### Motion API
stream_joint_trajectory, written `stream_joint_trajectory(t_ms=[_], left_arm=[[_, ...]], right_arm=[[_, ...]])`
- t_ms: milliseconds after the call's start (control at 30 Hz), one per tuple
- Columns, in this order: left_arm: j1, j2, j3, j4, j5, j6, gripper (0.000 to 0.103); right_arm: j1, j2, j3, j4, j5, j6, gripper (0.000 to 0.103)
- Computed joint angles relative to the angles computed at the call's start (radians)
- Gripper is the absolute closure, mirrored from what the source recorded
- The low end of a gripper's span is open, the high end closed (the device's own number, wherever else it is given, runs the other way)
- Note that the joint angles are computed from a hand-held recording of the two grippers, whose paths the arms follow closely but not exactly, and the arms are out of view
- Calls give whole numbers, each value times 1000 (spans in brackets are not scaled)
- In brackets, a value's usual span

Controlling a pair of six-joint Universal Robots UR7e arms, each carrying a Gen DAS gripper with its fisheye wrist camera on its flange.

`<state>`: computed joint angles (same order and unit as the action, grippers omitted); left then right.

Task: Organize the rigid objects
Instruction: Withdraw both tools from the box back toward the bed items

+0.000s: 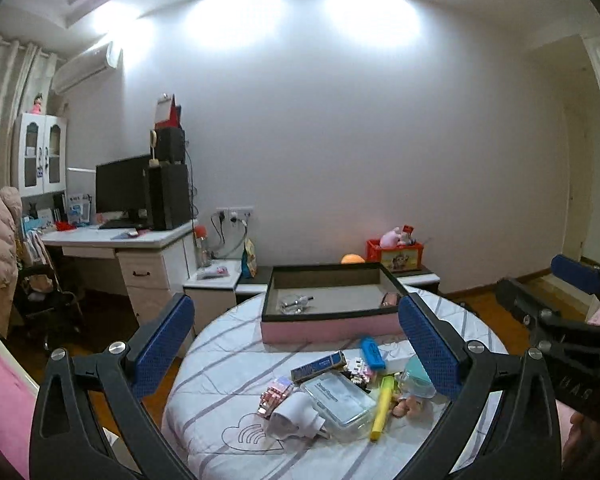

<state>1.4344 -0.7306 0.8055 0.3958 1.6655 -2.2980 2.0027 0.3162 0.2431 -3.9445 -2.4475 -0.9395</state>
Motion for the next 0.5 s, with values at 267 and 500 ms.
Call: stream_joint_trajectory(t_ms=[267, 500], left_arm=[[5, -47, 76, -45, 14, 10, 0], [22, -17, 51, -22, -12, 33, 0]], right_arm=[[4, -46, 136, -68, -7, 0, 19], [-8, -58, 179, -91, -28, 11, 19]])
